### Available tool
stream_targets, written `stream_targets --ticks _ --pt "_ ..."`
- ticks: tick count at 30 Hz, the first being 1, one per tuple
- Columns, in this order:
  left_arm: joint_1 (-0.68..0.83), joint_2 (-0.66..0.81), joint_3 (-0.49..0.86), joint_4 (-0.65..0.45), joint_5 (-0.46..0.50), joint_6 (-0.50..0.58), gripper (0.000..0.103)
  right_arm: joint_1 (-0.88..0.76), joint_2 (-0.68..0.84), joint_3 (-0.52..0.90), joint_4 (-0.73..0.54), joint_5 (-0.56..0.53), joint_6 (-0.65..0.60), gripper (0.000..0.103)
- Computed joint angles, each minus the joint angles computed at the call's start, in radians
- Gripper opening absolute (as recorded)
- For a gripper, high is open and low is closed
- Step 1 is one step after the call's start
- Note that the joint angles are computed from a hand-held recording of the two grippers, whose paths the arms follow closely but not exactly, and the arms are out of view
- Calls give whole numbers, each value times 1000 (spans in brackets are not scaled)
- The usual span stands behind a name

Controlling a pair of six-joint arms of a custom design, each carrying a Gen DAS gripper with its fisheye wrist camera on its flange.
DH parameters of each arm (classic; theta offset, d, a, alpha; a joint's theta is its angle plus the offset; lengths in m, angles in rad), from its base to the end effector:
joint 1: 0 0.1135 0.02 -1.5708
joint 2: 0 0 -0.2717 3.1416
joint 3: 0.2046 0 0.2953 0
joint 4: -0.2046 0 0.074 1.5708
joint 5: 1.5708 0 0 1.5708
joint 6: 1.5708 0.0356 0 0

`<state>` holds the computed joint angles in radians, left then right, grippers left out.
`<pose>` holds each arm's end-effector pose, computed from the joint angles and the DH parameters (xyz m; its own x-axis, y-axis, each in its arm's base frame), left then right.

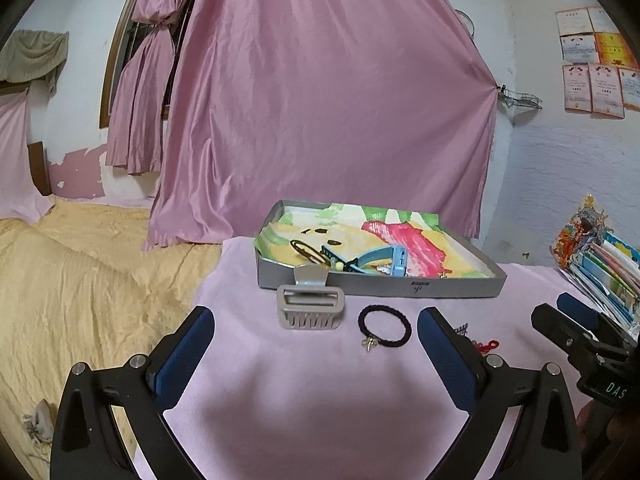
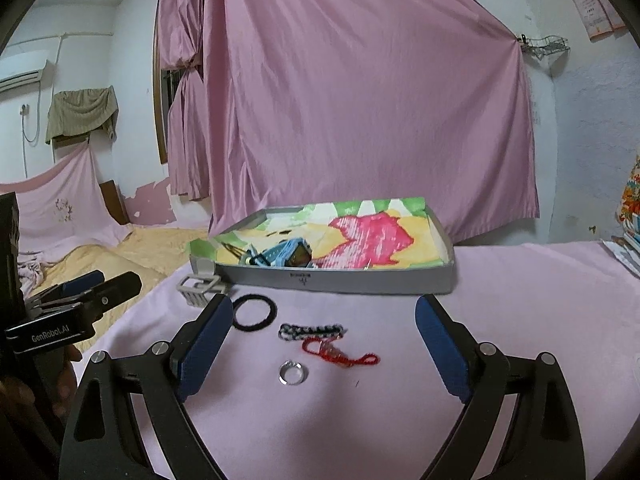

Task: Organize jewelry
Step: 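Grasp black hair tie charm with left tool while right tool grips silver ring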

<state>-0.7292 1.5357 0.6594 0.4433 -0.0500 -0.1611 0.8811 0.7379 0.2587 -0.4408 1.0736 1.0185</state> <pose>0.2555 -0.2259 0.1553 -0.4102 0.1516 -0.8993 0.5733 0.8098 -0.1249 0.1249 0.1022 0.1438 -0.2904 0.2861 -0.9131 0.4157 0.8972 0.1489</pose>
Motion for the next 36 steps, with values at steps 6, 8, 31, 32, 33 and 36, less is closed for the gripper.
stream_targets --ticks 6,8,31,32,33,36 --pt "18 22 24 -48 30 25 102 -26 65 18 7 -66 20 90" --pt "25 36 43 -78 47 33 102 -40 80 22 7 -96 17 90" --pt "17 276 386 -492 222 164 73 -299 241 57 190 -553 -205 45" --pt "15 284 399 -504 224 169 70 -304 251 60 197 -564 -210 45" --pt "10 297 415 -518 226 177 67 -310 262 64 200 -573 -214 45" --pt "2 329 454 -547 230 191 58 -321 298 81 205 -591 -226 45"
